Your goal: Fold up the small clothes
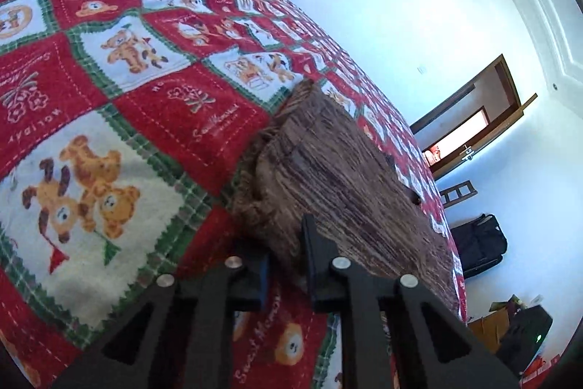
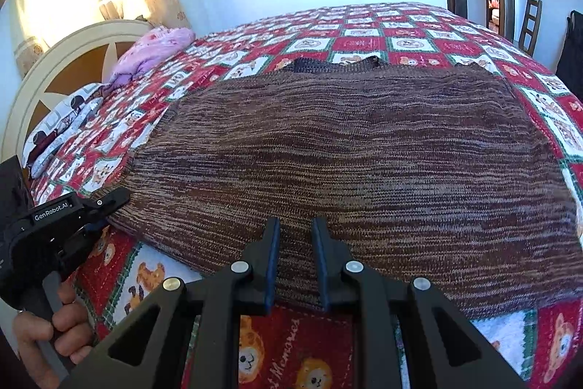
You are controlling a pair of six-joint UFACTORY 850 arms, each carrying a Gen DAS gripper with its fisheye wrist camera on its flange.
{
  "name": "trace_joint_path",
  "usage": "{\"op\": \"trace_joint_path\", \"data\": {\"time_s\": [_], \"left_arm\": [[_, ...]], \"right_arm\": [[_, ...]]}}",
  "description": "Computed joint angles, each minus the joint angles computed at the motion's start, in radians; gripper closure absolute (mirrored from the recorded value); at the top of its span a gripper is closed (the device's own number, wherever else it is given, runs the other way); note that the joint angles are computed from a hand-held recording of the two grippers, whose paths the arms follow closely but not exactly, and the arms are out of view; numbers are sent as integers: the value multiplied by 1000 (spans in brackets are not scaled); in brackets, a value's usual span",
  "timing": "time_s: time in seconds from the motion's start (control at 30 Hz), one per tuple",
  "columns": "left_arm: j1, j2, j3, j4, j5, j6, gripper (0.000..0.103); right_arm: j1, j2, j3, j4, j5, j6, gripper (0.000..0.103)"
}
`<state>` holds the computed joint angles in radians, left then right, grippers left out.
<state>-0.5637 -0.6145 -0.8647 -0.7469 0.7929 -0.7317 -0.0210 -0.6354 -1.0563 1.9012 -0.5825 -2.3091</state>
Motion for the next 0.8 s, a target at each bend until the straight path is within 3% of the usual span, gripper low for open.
{"op": "trace_joint_path", "data": {"time_s": [0.07,0.1,0.2,0.3,0.5,0.8], "left_arm": [[6,0,7,34,9,-33,84],[9,0,10,44,15,-49,84],[7,-6,-3,7,19,-22,85],[4,-16,-11,-19,29,-3,91],[-3,-21,8,11,92,-38,93],[-11,-22,8,1,98,-38,93]], "right_arm": [[13,18,-11,-26,14,45,82],[19,29,-13,-32,2,56,76],[59,45,-53,-84,-30,110,40],[122,26,-132,-163,-24,197,39],[293,-102,-345,-484,128,499,39],[403,-215,-474,-765,225,713,39]]}}
